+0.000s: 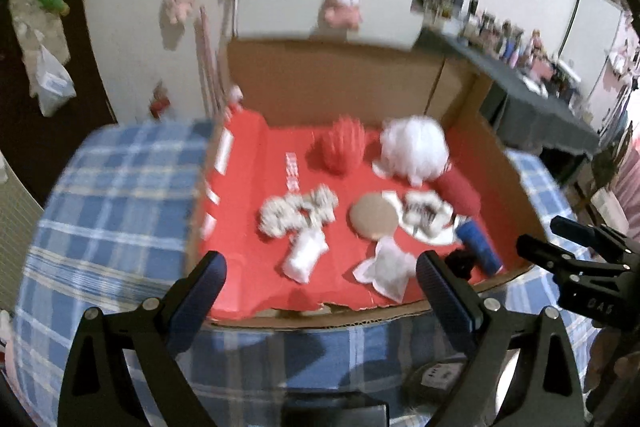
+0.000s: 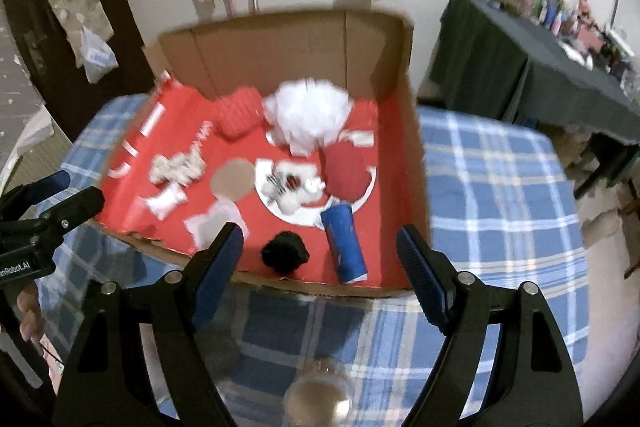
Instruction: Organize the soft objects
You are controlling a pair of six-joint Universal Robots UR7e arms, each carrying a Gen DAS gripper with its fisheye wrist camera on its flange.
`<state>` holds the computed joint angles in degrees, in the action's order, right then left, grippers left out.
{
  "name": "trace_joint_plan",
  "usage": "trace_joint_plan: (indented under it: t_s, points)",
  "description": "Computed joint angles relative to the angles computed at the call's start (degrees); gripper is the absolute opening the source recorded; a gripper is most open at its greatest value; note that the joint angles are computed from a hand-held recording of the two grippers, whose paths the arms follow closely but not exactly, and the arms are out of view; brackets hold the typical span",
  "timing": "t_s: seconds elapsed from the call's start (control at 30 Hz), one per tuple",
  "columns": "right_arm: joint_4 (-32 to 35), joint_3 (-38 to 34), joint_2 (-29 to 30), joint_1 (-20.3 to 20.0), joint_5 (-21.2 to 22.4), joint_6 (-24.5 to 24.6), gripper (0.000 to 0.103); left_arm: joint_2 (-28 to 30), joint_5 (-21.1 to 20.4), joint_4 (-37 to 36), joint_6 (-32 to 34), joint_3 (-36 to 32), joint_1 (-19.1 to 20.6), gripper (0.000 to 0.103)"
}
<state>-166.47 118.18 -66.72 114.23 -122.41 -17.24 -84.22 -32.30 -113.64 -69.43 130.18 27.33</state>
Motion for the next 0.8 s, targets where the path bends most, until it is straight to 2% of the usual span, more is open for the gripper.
trace_joint_plan:
  t_s: [0.13,0.2,0.27,0.47,0.57,0.63,0.8]
  points:
    - [-3.50,4.11,-4.76,2.38,0.80,-1.27,0.081,-3.95,2.79,9.45,-8.75,0.95,-6.85,0.103]
    - [-5.42,6.57,-6.86,3.49,1.35,-1.76,0.092,-5.46,3.63,16.57,-15.48,1.37,-11.37,0.103]
    - [-7.60,10.05,-9.65,4.61,2.71,-2.76,0.093,-6.64,3.70,19.94,-19.75,2.46,-15.17,0.103]
    - [-16.10,19.79,-14.91,6.66,3.02,-4.35,0.099,-7.47,1.52,25.78,-30.58,6.25,-24.85,0.103]
    - [-21.71,24.50,-15.34,6.38,3.00,-4.82,0.099,-6.77,-0.43,25.76,-33.84,8.72,-28.38,0.103]
    - [-25.15,27.23,-14.58,5.35,2.98,-5.06,0.099,-5.70,-2.32,23.50,-34.73,10.59,-29.38,0.103]
    - [-32.32,30.70,-9.33,1.69,2.06,-5.63,0.099,-2.66,-6.03,15.77,-33.85,14.93,-28.96,0.103]
